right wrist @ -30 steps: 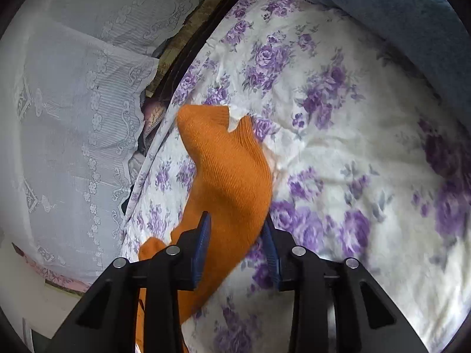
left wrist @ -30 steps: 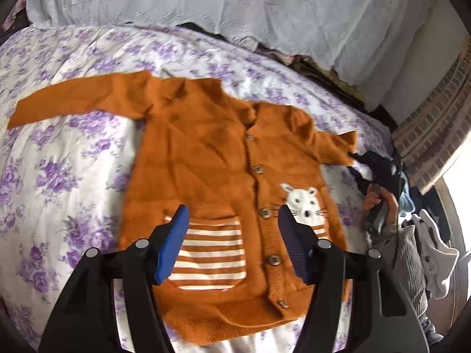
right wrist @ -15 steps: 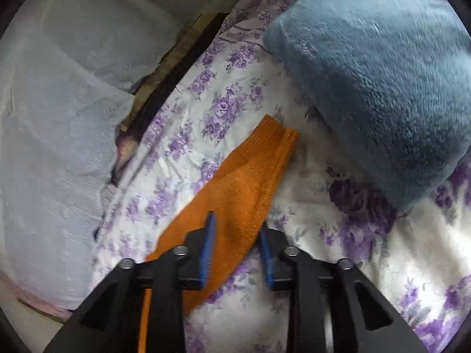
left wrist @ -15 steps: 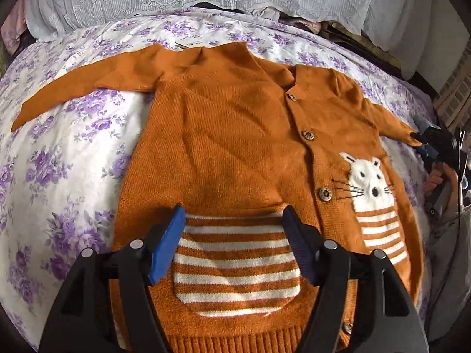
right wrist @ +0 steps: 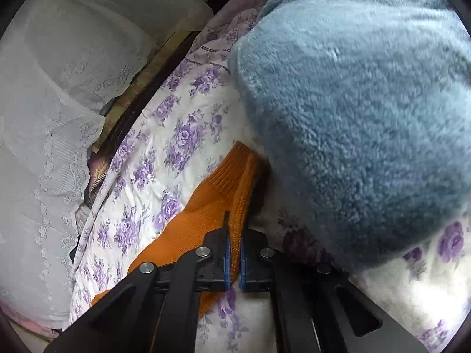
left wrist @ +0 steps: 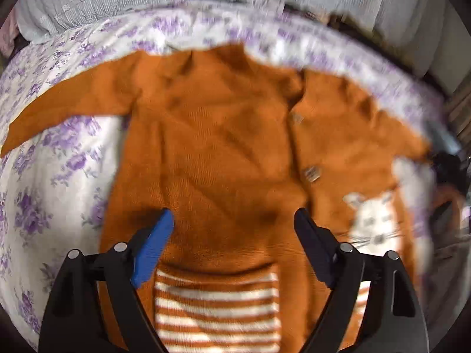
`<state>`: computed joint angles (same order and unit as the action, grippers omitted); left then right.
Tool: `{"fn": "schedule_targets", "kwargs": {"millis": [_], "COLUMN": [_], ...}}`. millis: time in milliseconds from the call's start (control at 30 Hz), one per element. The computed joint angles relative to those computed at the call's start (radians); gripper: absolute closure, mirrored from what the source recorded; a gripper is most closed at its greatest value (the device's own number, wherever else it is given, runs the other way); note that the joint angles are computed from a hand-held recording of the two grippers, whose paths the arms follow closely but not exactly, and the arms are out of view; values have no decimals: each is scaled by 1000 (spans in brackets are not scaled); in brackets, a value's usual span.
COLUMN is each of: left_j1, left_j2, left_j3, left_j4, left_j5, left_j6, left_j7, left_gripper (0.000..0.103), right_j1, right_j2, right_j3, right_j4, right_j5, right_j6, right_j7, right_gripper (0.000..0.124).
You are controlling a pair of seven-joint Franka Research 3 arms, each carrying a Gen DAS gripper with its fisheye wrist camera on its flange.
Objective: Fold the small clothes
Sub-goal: 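Grasp the sleeve cuff with the right tool and lift it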
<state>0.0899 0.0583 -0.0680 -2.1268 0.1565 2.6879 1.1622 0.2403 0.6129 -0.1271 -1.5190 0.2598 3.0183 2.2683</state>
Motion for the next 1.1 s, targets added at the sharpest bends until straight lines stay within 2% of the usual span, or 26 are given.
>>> {"fn": "schedule_targets", "kwargs": {"millis": [33,67,167,200,267,300,367,400,467,500,533,567,600,700,733,767,800,900,933,1000,1100], "left_j1": [-5,-9,5,14,45,64,97,109,131,143,155,164,176,197,206,219,235,310,325,346,368], "left_j2": [5,-3,-50,-71,-89,-91,-87,-84,-63,-46,-27,-11,7,35,45,60,73,117,117,110,113], "left_j3": [5,11,10,20,39,54,80,90,106,108,112,113,106,100,97,94,89,47,36,11,-16], "left_j4": [-7,-23,-48,-57,-42,-30,-21,-21,-25,-16,-5,5,22,64,87,119,142,207,198,169,149], "left_j5": [59,119,63,112,213,199,113,47,-116,-131,-89,-72,-115,-135,-151,-180,-220,-485,-553,-702,-962], "left_j6": [18,49,78,95,86,76,70,74,100,106,107,106,94,75,60,31,10,-70,-58,-13,48], "left_j7": [-44,-85,-15,-63,-162,-178,-184,-165,-71,-65,-104,-117,-72,-43,-24,4,38,241,295,421,563], "left_gripper": [19,18,19,19,19,19,19,19,18,18,21,37,49,61,63,64,64,64,63,49,41], "right_j1": [32,42,-21,-12,2,-17,-83,-91,-43,-22,-9,-5,-1,12,5,-12,-12,-30,-49,-76,-103], "right_j2": [-3,-7,-25,-25,-13,-3,-3,-6,-7,-8,-6,-4,-3,2,0,0,0,-1,0,-1,-2], "right_j3": [-43,-52,37,26,7,29,113,125,64,38,23,18,13,-2,8,35,35,61,86,123,162], "right_j4": [-7,-19,-68,-64,-26,-9,-18,-27,-24,-23,-20,-15,-11,12,14,16,18,8,4,-6,-11], "right_j5": [-54,-38,21,23,16,29,85,99,83,71,59,51,43,5,-6,-7,-12,7,26,57,99], "right_j6": [0,21,163,158,56,24,56,66,48,40,33,24,17,-22,-25,-17,-21,6,23,51,74], "right_j7": [46,38,-26,-42,-68,-74,-110,-121,-104,-96,-92,-91,-90,-92,-110,-141,-150,-170,-185,-217,-261], "right_gripper": [118,118,118,117,114,114,116,116,115,114,111,108,107,94,85,77,75,74,74,74,73]}}
